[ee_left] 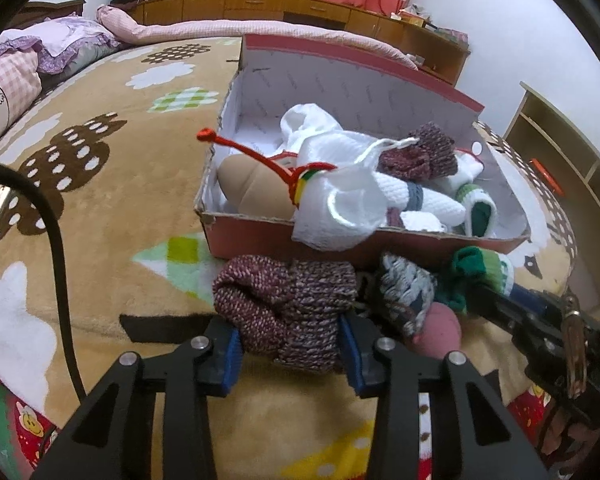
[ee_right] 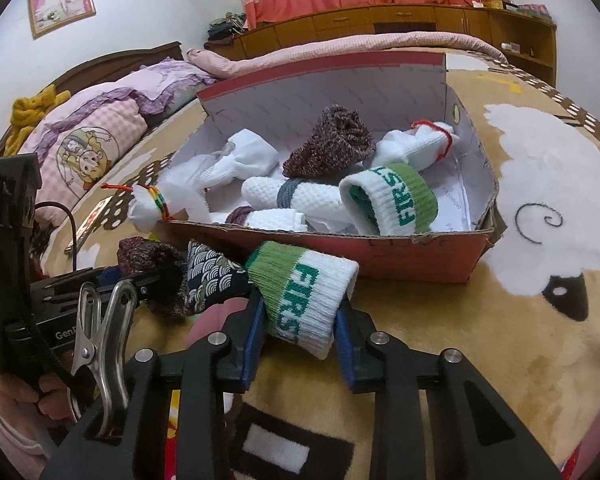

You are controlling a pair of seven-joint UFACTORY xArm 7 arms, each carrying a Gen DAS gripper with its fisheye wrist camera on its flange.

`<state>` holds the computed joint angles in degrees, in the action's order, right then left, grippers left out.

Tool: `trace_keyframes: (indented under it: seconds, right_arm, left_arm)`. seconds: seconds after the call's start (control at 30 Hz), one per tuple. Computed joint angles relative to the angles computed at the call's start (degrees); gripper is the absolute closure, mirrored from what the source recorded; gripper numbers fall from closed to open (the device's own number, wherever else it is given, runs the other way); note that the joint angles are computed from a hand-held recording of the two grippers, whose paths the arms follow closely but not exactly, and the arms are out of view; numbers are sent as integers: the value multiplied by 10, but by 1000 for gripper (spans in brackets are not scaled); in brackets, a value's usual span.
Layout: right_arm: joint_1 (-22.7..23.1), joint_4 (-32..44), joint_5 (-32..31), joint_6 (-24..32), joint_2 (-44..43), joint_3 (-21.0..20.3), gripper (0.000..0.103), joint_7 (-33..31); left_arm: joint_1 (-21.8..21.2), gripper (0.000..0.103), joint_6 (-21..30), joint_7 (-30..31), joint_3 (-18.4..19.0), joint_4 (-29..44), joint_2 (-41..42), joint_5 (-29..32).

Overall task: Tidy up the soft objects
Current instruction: 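Grasp the red-grey knit sock with left while right grasps the green 'FIRST' sock, then carry the knit sock with left and the 'FIRST' sock with right over the shoebox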

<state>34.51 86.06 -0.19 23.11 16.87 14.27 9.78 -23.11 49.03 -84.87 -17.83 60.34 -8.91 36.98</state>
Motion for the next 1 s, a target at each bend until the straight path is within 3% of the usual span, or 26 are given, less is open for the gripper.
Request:
trace_keyframes:
  seconds: [0.47, 1.0]
  right_arm:
    - [-11, -52, 17, -32, -49, 9, 71, -12]
    - [-19, -68, 23, -51, -76, 10, 71, -17]
  left_arm:
    - [-9, 61, 29, -3, -23, 23, -19, 16]
    - [-11, 61, 53, 14, -25, 69, -11, 30]
